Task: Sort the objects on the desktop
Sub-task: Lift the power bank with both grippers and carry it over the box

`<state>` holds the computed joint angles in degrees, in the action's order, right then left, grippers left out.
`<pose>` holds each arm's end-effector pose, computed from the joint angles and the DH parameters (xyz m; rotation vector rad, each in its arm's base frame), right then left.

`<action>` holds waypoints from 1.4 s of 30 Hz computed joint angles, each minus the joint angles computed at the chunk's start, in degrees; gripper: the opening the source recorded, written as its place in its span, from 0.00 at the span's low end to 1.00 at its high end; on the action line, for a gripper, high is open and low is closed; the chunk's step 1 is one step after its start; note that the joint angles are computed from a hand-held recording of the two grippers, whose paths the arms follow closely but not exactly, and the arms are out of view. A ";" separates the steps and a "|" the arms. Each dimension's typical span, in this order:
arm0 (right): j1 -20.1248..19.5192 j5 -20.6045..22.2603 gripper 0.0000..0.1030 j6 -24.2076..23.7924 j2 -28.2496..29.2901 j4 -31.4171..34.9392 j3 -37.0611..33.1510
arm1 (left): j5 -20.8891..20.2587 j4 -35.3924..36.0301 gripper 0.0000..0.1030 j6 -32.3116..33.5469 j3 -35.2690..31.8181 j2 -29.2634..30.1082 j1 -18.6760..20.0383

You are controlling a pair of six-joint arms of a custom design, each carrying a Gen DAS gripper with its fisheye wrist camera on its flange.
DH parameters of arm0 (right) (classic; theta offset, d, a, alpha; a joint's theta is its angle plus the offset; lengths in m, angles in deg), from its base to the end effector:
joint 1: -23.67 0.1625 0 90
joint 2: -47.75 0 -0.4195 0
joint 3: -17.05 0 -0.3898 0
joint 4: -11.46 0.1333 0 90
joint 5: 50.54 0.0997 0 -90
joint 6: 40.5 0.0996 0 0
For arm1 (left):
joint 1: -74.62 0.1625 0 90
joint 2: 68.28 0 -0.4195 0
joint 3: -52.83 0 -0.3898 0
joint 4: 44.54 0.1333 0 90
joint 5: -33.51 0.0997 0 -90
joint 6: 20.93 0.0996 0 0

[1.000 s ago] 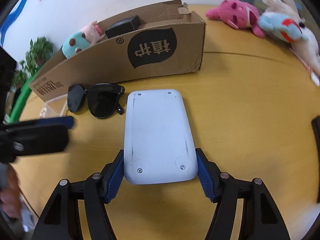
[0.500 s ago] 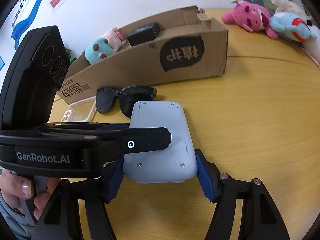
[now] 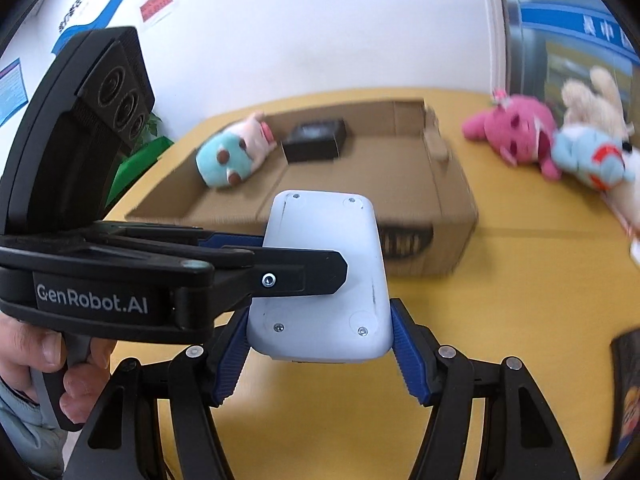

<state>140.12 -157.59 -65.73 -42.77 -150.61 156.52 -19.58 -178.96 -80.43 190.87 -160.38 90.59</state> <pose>0.2630 -0.2950 0.2396 1.1408 -2.5523 0.5760 -0.2865 -0.2829 0.2193 0.3593 2.7222 -0.8277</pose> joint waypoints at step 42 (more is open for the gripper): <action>-5.18 -2.44 0.62 5.29 46.97 13.83 -51.60 | -12.43 -5.93 0.45 39.97 -33.91 23.08 41.85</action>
